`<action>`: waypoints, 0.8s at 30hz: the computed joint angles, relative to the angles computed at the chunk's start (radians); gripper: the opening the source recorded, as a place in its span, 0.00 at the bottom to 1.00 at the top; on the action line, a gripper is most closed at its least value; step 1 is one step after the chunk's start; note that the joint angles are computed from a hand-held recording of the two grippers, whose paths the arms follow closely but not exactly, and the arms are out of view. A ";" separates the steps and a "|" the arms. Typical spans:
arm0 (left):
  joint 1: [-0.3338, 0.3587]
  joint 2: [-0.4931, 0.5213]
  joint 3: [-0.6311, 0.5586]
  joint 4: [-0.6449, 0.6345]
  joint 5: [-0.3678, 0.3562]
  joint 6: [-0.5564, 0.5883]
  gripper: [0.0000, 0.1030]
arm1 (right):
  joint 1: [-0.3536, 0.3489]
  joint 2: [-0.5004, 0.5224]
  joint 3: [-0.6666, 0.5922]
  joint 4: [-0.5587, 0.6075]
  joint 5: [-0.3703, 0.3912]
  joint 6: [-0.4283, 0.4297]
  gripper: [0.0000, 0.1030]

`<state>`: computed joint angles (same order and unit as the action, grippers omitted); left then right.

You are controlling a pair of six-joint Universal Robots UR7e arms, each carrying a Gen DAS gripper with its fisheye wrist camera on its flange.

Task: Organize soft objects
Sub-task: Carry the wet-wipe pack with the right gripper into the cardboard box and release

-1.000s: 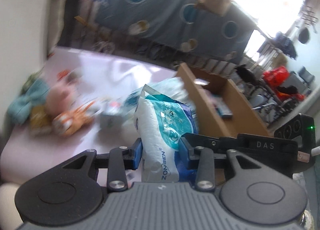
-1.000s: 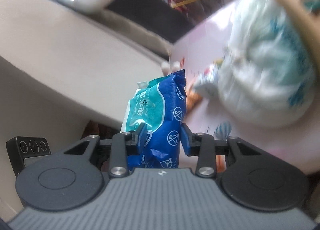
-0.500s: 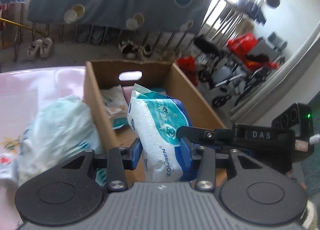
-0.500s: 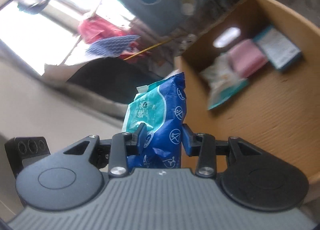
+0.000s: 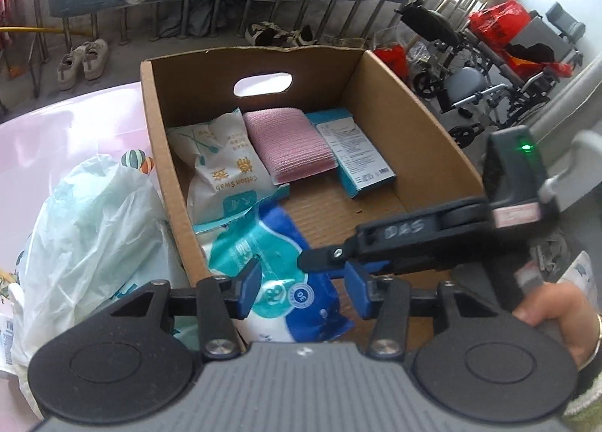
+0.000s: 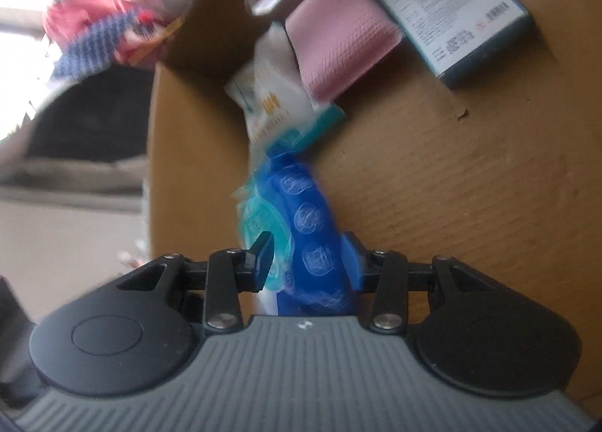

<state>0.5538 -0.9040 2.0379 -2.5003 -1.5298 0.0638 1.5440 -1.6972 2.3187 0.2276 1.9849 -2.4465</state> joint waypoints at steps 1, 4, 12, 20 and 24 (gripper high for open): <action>-0.001 -0.011 0.005 -0.001 -0.007 -0.003 0.48 | 0.025 0.029 -0.019 0.021 0.028 0.014 0.38; 0.011 -0.051 0.017 -0.007 -0.033 0.000 0.48 | 0.082 0.076 -0.039 0.055 0.073 0.084 0.38; 0.073 -0.195 0.048 0.017 -0.050 0.010 0.48 | 0.144 0.170 -0.080 0.105 0.138 0.196 0.34; 0.160 -0.327 0.088 0.050 0.016 0.035 0.48 | 0.216 0.276 -0.136 0.083 0.276 0.307 0.33; 0.194 -0.389 0.118 0.057 0.054 0.054 0.48 | 0.259 0.286 -0.133 0.069 0.318 0.332 0.36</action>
